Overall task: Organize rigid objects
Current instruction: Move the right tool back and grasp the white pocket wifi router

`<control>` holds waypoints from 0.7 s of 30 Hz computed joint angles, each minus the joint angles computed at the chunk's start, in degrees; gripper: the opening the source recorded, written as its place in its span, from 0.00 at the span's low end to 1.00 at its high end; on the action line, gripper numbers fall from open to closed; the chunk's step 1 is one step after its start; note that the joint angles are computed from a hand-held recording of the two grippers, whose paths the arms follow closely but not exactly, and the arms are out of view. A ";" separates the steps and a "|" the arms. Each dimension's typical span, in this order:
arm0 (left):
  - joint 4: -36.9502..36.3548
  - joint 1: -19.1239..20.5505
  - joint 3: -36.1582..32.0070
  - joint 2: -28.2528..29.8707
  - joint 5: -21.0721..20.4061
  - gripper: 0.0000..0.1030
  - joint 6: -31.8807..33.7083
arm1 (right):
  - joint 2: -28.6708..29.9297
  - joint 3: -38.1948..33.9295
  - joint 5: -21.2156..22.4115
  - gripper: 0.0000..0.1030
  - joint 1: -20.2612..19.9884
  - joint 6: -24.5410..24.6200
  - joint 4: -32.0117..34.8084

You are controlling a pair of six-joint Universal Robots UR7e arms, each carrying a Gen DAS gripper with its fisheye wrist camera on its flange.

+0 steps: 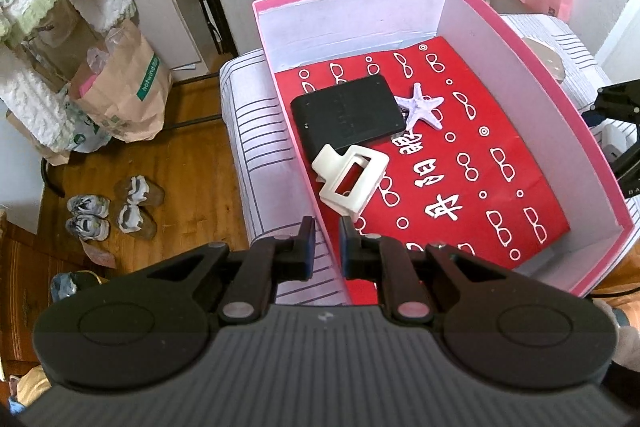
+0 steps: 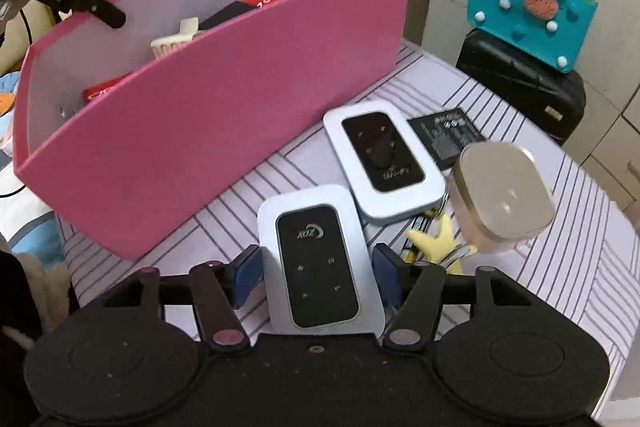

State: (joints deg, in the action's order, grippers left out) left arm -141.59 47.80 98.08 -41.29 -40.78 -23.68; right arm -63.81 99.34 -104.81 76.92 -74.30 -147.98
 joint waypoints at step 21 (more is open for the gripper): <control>-0.56 -0.23 1.19 0.03 -0.25 0.13 2.51 | -2.85 8.93 2.57 0.64 -0.44 2.07 -8.07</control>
